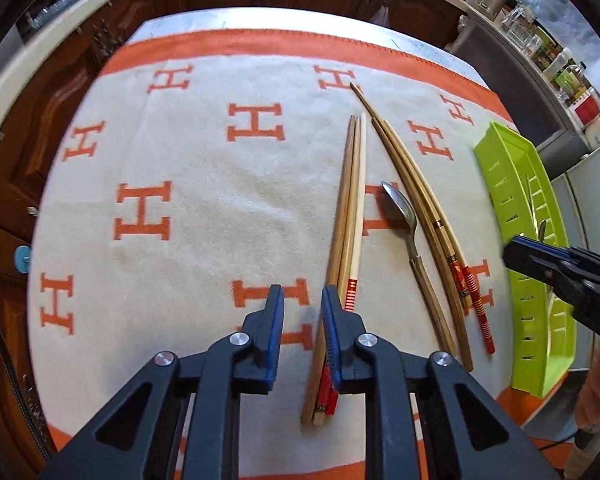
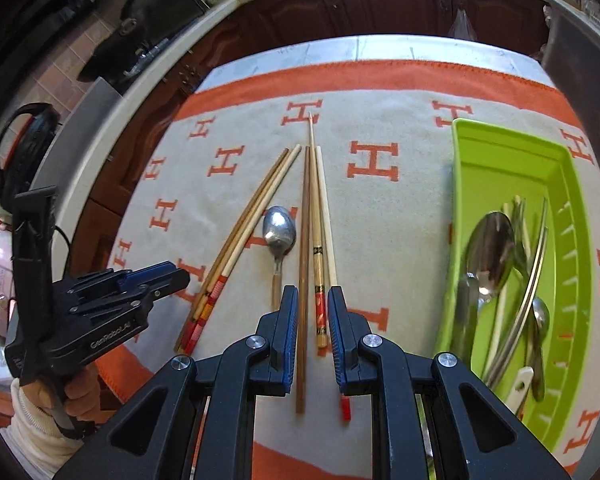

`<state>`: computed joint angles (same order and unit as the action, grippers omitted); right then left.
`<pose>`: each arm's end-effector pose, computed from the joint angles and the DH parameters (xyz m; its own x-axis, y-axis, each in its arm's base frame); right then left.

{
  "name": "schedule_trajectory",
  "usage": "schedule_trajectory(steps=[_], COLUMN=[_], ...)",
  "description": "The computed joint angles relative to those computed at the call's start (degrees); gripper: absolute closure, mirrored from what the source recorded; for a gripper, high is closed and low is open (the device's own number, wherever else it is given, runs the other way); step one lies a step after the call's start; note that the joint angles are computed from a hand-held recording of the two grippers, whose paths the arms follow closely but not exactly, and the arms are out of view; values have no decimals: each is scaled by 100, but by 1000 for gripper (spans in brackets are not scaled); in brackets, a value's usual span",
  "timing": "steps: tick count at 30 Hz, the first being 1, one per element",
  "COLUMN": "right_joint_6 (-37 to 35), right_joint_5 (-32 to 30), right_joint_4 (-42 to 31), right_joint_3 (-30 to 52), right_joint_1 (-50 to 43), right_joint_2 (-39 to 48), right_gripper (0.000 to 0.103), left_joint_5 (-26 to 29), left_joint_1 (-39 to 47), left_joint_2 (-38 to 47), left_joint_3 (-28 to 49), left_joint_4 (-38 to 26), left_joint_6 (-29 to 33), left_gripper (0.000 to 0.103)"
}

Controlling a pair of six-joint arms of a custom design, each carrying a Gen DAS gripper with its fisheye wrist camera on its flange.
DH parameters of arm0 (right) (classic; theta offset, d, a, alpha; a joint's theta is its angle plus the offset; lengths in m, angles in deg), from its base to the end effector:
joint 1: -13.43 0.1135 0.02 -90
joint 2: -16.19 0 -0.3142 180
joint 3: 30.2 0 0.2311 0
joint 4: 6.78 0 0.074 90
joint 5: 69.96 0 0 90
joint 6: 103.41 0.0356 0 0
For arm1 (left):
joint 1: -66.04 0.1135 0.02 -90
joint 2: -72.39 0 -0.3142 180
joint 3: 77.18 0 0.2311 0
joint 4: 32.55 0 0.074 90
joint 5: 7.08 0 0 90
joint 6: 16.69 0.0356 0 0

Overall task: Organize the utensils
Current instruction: 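Grasp a plain wooden chopstick with the left tool while the right tool grasps a red-banded chopstick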

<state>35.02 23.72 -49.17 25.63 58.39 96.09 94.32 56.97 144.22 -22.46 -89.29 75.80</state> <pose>0.1570 0.1536 0.2282 -0.9444 0.1120 -0.3090 0.0295 0.9652 0.2598 0.1699 -0.0342 0.2394 -0.9386 0.1930 -0.2861 0.2498 0.9519 -0.1776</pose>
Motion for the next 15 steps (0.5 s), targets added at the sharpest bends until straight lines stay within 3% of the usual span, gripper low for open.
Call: schedule_trajectory(steps=[6, 15], right_joint_6=[-500, -844], right_joint_5=[-441, -300], right_joint_4=[284, 328], right_joint_3=[60, 312], right_joint_1=[-586, -597], right_joint_2=[722, 1629], right_gripper=[88, 92], left_joint_5=[449, 375], left_joint_1=[277, 41], left_joint_2=[420, 698], left_joint_3=[55, 32], left_joint_4=[118, 284], left_joint_6=[386, 417], left_gripper=[86, 86])
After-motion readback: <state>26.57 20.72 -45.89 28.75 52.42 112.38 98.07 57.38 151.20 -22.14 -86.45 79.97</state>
